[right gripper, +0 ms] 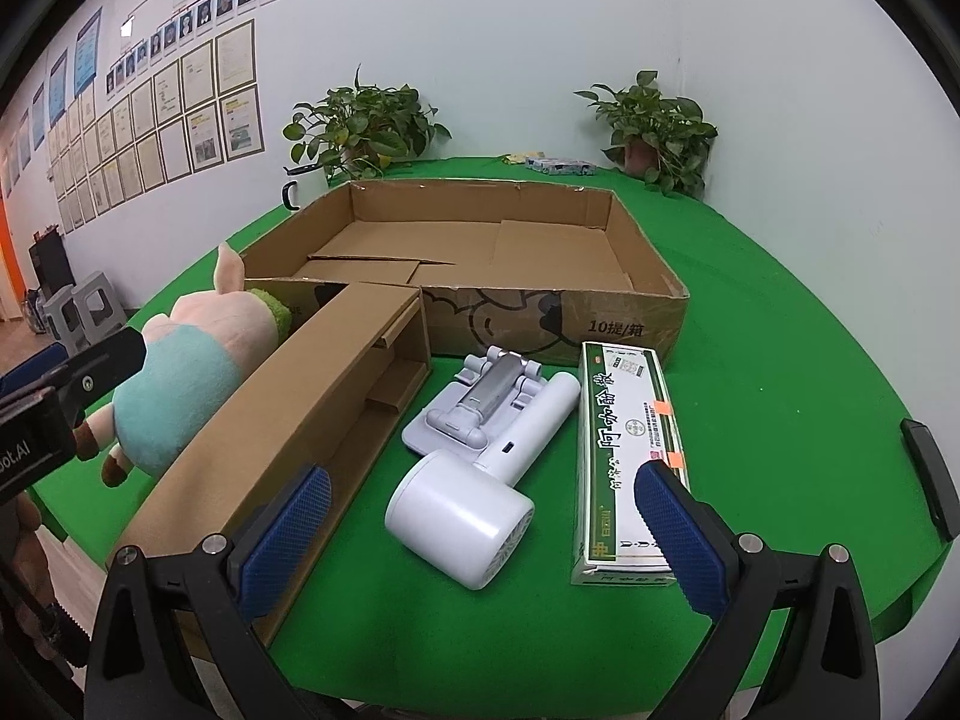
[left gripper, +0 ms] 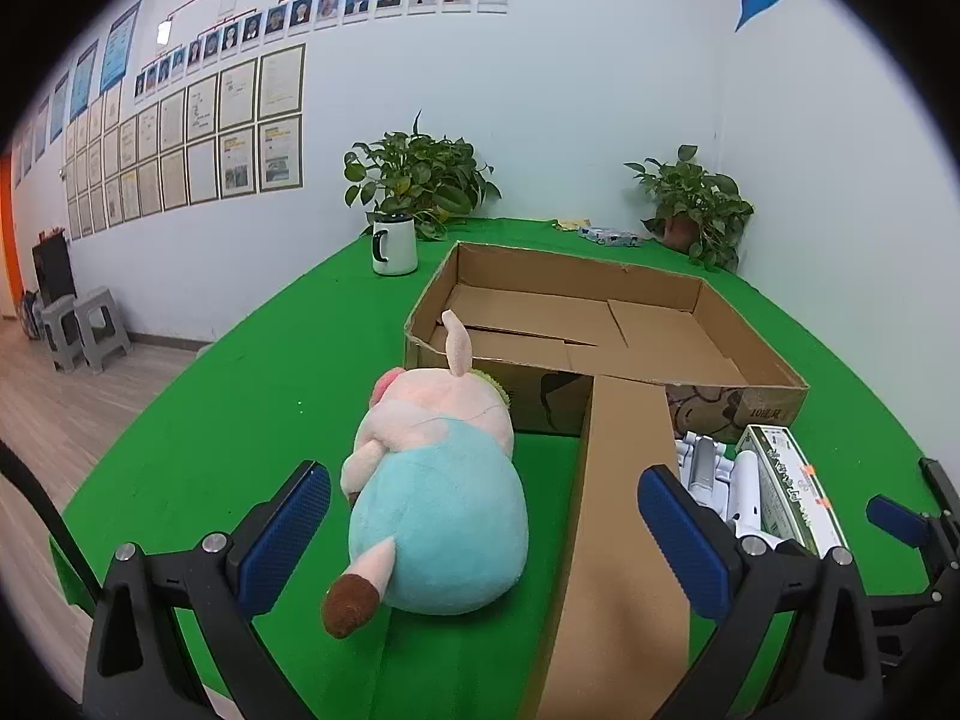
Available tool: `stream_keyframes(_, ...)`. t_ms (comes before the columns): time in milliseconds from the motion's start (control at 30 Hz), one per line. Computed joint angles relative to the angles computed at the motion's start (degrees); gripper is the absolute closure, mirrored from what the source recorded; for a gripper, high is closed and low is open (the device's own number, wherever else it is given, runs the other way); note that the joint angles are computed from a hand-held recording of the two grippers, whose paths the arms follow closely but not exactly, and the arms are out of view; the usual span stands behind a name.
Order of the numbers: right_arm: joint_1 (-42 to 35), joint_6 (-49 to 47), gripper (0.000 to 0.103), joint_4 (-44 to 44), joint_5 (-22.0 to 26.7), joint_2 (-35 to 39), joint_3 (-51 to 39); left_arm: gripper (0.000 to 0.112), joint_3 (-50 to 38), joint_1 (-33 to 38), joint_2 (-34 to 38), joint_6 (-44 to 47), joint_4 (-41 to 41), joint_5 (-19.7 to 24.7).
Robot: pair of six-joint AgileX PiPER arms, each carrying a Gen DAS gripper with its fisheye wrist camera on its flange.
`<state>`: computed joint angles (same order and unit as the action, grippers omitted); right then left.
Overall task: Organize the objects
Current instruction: 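Reach the left gripper toward the plush pig and close on it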
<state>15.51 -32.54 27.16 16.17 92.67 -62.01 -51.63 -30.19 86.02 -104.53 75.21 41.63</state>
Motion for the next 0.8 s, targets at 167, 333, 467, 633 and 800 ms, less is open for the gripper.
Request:
stream_keyframes(167, -0.12, 0.16, 0.001, 0.74, 1.29, 0.5, -0.47, 0.011, 0.09, 0.09, -0.31, 1.66, -0.6, -0.88)
stream_keyframes(333, -0.28, 0.97, 0.001, 0.44, 2.34, 0.66, -1.08, 0.015, -0.8, 0.91, 0.04, 4.55, -2.27, -0.52)
stream_keyframes(467, 0.04, 2.57, 0.001, -0.93, 2.18, 0.36, -1.14, 0.015, -0.66, 2.31, -0.71, 5.5, -2.37, -1.87)
stream_keyframes(633, 0.54, 5.73, 0.001, -3.19, 3.93, 1.36, -2.86, 0.015, 0.22, 5.2, -1.87, 5.74, -2.01, -5.41)
stream_keyframes(800, 2.24, 8.45, 0.001, -6.24, 4.47, 1.45, -3.68, 0.015, 1.07, 9.12, -2.38, 7.95, -3.82, -9.97)
